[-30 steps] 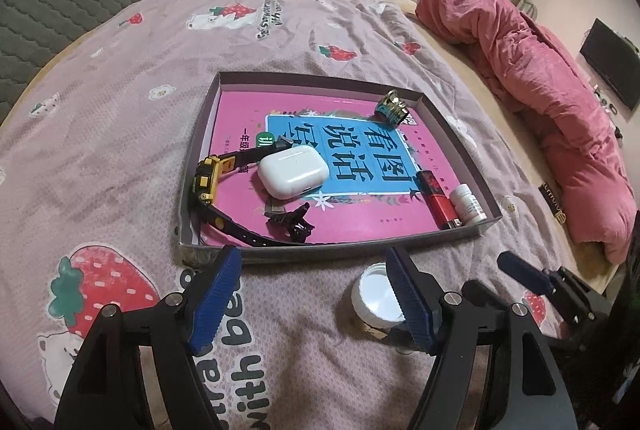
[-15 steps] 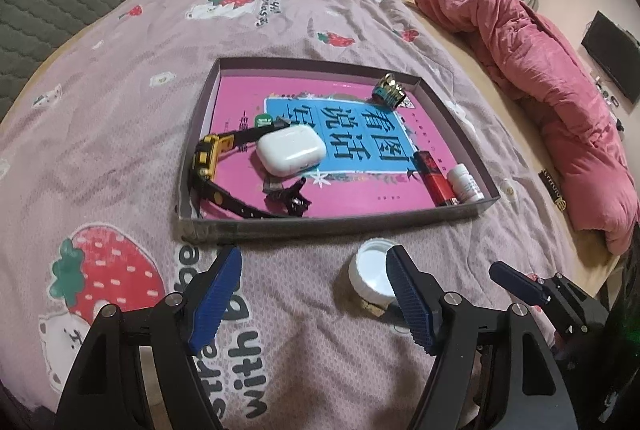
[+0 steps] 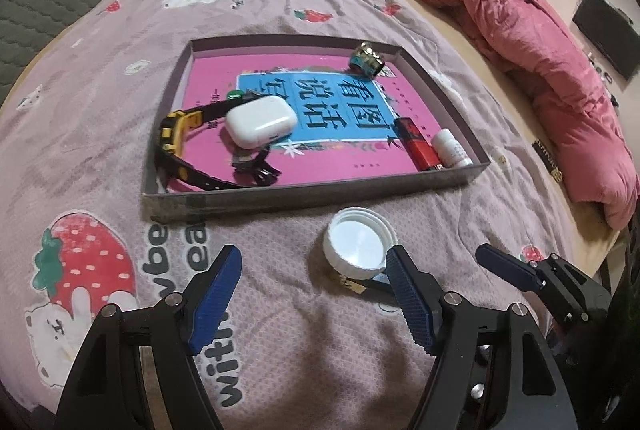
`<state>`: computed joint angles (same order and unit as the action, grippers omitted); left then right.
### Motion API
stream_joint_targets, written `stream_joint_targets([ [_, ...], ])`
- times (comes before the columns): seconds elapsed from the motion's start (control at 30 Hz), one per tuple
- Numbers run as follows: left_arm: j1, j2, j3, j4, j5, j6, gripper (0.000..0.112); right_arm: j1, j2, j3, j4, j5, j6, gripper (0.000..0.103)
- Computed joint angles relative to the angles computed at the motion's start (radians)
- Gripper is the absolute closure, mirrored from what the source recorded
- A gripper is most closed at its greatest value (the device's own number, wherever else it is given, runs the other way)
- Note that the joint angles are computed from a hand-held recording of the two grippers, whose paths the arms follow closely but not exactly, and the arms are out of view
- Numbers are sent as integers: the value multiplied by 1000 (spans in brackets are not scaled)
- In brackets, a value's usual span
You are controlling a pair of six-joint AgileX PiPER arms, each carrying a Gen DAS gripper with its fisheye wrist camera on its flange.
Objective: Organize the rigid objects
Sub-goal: 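Lower the left tool to the white bottle cap while the right tool approaches the black-and-gold pen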
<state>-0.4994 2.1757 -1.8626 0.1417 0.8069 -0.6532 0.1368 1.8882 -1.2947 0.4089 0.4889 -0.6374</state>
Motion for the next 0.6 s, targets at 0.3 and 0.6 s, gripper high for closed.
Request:
stream_joint_targets([
  [0.3, -7, 88, -128, -44, 72, 49, 36, 17, 5, 13, -14, -9, -2, 48],
  [0.6, -10, 185, -264, -81, 143, 92, 36, 12, 11, 11, -18, -10, 11, 48],
])
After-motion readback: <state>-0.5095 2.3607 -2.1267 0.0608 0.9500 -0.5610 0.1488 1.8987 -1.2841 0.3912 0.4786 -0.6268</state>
